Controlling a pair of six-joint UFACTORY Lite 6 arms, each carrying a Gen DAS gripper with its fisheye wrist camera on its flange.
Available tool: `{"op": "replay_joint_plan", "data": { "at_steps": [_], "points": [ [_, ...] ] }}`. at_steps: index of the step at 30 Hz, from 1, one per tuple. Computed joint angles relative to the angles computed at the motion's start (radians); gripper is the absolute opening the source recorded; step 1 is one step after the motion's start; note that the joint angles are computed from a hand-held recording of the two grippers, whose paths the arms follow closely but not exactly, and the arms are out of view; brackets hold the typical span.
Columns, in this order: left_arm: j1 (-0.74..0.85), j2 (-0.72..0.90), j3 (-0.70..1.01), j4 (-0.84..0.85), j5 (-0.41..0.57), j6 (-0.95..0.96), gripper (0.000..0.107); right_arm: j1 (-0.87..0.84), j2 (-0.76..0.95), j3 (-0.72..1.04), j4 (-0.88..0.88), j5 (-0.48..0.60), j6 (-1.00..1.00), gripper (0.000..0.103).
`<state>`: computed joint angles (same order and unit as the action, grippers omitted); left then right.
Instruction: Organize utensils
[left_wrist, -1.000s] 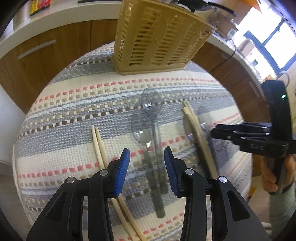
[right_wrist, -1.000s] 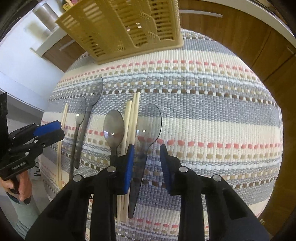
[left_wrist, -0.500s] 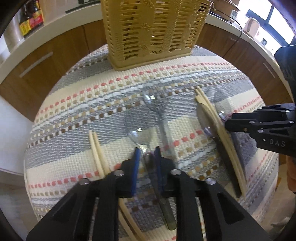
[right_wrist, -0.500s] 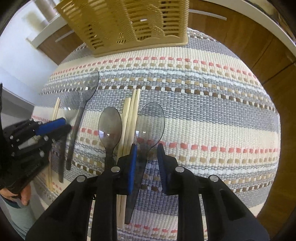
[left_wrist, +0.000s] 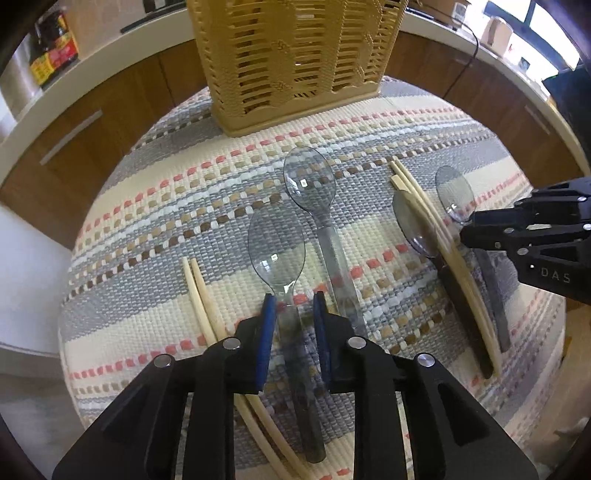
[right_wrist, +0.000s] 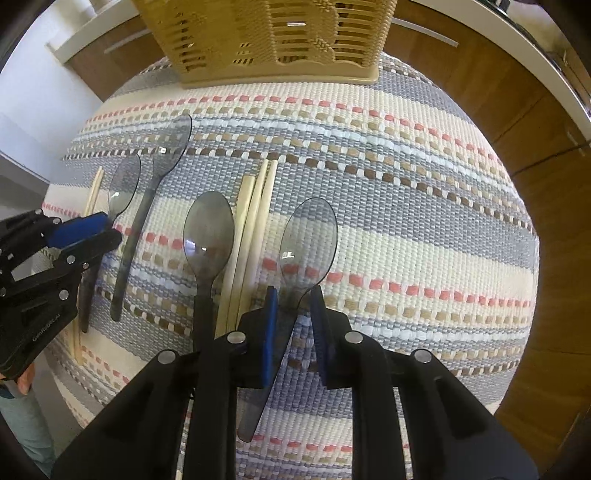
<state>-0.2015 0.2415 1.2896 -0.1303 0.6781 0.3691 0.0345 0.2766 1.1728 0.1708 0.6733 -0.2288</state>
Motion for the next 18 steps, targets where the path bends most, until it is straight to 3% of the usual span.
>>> {"op": "replay_joint_plan", "data": {
  "at_steps": [4, 13, 18],
  "points": [
    [-0.025, -0.022, -0.033, 0.017, -0.046, -0.045, 0.010, 0.016, -0.039, -0.037, 0.003, -0.041, 0.000, 0.002],
    [0.012, -0.166, -0.021, -0.185, -0.062, 0.096, 0.010, -0.041, -0.161, -0.064, 0.154, -0.065, -0.161, 0.001],
    [0.029, -0.241, 0.019, -0.284, -0.053, 0.155, 0.010, -0.112, -0.240, -0.066, 0.324, -0.042, -0.342, 0.001]
  ]
}}
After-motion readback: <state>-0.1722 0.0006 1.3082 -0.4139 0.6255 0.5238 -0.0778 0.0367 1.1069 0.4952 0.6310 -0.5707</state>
